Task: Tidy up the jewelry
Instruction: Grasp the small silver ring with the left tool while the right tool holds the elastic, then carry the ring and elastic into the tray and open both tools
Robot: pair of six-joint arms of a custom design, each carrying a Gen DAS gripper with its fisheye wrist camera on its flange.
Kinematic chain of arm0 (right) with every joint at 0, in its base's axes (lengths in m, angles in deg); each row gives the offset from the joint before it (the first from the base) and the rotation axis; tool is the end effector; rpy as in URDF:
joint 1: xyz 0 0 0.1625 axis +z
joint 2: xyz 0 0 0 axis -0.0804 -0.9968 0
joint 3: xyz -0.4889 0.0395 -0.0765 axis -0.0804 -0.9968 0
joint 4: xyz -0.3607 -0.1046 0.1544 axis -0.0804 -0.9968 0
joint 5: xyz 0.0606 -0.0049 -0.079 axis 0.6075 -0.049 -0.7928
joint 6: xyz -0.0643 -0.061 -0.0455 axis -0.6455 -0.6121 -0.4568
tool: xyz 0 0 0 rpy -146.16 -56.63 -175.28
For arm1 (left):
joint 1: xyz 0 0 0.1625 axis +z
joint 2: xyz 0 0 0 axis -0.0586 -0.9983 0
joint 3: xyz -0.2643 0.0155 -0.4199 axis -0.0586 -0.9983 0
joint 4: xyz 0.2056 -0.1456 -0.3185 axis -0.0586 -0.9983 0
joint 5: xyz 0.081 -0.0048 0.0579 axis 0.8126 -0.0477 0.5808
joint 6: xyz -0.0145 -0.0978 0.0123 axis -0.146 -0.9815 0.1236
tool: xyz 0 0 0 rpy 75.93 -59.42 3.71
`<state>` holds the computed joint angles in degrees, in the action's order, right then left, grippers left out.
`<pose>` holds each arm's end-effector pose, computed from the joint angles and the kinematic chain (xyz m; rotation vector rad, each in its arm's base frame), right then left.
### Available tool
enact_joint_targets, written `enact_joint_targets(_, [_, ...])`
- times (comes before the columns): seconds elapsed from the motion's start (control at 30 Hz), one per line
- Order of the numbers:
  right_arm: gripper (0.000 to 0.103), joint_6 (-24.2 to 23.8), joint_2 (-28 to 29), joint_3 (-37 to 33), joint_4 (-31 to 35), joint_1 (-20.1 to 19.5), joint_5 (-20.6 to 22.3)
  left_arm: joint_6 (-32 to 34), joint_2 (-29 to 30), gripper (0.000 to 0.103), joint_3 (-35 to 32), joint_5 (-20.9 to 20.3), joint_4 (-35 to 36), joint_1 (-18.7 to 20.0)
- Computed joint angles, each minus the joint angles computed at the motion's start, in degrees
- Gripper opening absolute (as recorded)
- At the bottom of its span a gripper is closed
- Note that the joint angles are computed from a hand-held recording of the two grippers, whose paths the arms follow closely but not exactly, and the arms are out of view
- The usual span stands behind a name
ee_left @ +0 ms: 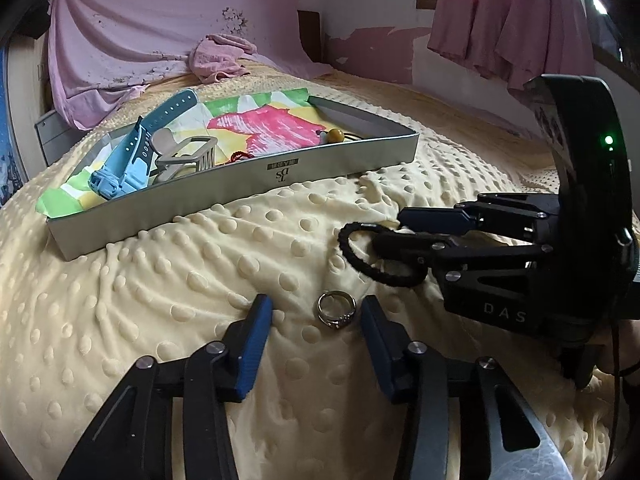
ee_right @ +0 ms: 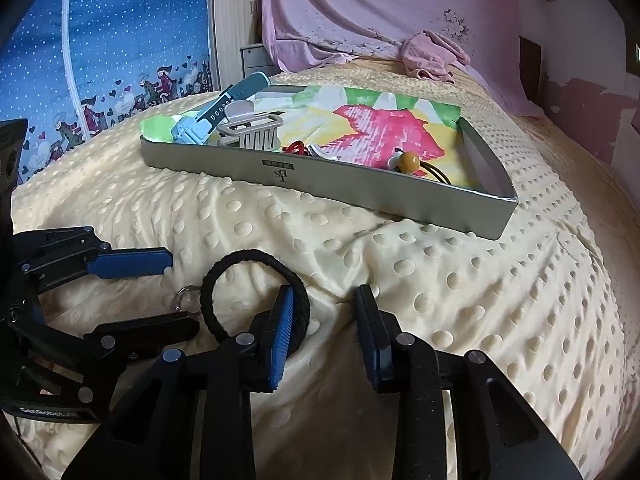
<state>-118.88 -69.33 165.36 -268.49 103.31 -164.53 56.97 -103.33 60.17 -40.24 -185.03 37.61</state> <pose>0.1634 -0.4760 0.2359 0.6962 -2.3121 0.8363 -0.3206 -0.4588 0.0870 0.9204 2.3786 -0.7476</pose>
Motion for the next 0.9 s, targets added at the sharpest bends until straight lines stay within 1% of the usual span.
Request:
enact_joint_targets(0.17, [0.024, 0.23, 0.4, -0.22, -0.77, 0.02, -0.24, -1.44, 0.41, 0.024, -0.9, 1.42, 1.97, 0.19])
enact_joint_targets(0.23, [0.024, 0.14, 0.56, -0.26, -1.05, 0.03, -0.28, -2.55, 0.36, 0.02, -1.13, 1.75, 2.37, 0.44])
enact_joint_targets(0.33, [0.023, 0.12, 0.47, -0.21, -1.04, -0.14, -0.03, -3.76, 0.06, 0.02, -1.04, 0.75, 1.3, 1.04])
enact_joint_targets(0.57, [0.018, 0.33, 1.11, -0.84, -2.51, -0.56, 0.57, -4.39, 0.57, 0.019, -0.79, 0.91, -2.06, 1.32])
enact_joint_targets(0.6, [0.017, 0.22, 1.34, -0.94, -2.97, -0.59, 0.61, -4.47, 0.58, 0.019, -0.79, 0.84, -2.62, 1.34])
enact_joint_targets(0.67, [0.01, 0.1, 1.86, -1.59, -3.65, -0.66, 0.78, -4.31, 0.73, 0.019, -0.78, 1.06, -4.04, 1.22])
enact_joint_targets(0.7, [0.007, 0.29, 1.8, -1.89, -3.45, -0.88, 1.38, -4.08, 0.82, 0.019, -0.75, 1.43, -4.81, 1.07])
enact_joint_targets(0.8, [0.006, 1.18, 1.06, -1.95, -3.11, -1.64, 4.17, -2.97, 1.04, 0.019, -0.61, 2.72, -8.07, 0.46])
enact_joint_targets(0.9, [0.006, 1.08, 0.97, -1.74, -5.07, -1.68, 5.76, -1.51, 1.25, 0.019, -0.75, 3.38, -12.16, 0.17])
